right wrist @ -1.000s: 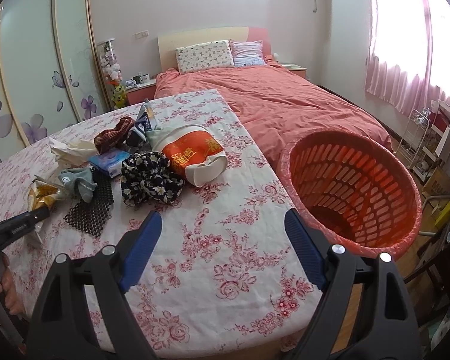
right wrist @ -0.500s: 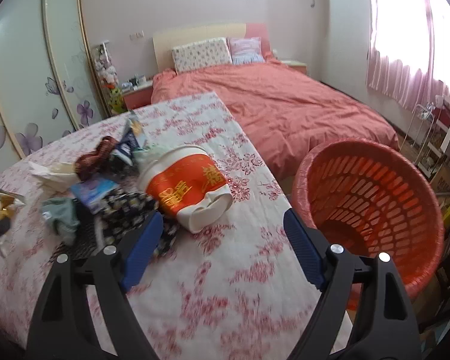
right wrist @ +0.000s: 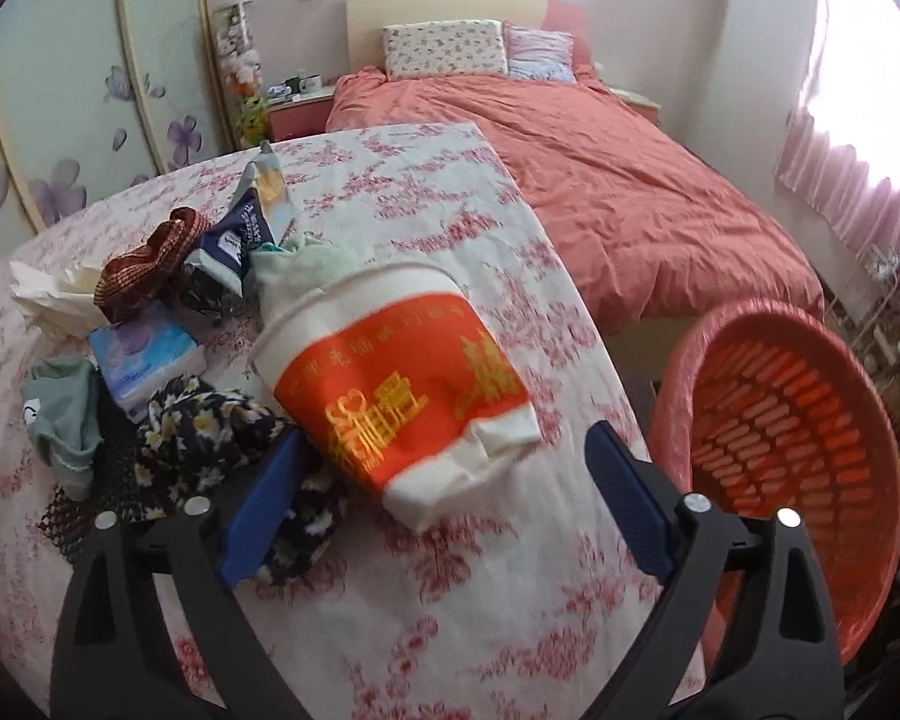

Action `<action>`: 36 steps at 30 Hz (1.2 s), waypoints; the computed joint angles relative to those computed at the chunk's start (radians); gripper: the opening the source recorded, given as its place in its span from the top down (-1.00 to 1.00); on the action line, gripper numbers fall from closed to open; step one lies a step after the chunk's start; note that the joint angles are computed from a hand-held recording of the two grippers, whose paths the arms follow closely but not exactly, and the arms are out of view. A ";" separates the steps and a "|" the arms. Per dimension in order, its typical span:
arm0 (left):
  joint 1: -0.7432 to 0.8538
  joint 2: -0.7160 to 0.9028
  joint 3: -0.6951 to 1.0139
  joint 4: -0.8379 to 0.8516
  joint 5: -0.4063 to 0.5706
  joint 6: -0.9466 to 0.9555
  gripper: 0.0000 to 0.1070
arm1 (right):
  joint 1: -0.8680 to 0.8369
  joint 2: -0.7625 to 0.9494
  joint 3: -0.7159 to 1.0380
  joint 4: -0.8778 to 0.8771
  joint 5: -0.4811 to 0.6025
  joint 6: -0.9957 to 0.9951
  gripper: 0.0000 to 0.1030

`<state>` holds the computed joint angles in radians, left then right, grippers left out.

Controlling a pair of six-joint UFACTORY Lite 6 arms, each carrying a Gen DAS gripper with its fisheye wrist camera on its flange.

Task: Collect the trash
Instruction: 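Grasp the red-and-white paper cup with the right gripper while the left holds the snack bag, then carry the cup and snack bag over the orange basket and release both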

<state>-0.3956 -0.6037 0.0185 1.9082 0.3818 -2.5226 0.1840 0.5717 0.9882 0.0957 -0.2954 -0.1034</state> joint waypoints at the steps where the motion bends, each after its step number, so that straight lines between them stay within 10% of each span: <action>1: -0.001 0.002 0.004 0.000 -0.001 0.001 0.50 | 0.001 0.015 0.026 -0.005 0.014 -0.001 -0.86; 9: -0.035 -0.002 0.027 -0.066 0.016 0.057 0.50 | -0.051 0.075 0.105 -0.390 0.060 0.388 -0.42; 36: -0.521 0.098 0.217 -0.305 0.246 0.090 0.50 | -0.302 -0.773 -0.610 -0.653 -0.139 0.598 -0.40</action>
<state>-0.9162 -0.5059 0.2356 1.6035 0.6273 -2.4326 -0.1178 -0.2014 0.3779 -0.5569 -0.4345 0.4944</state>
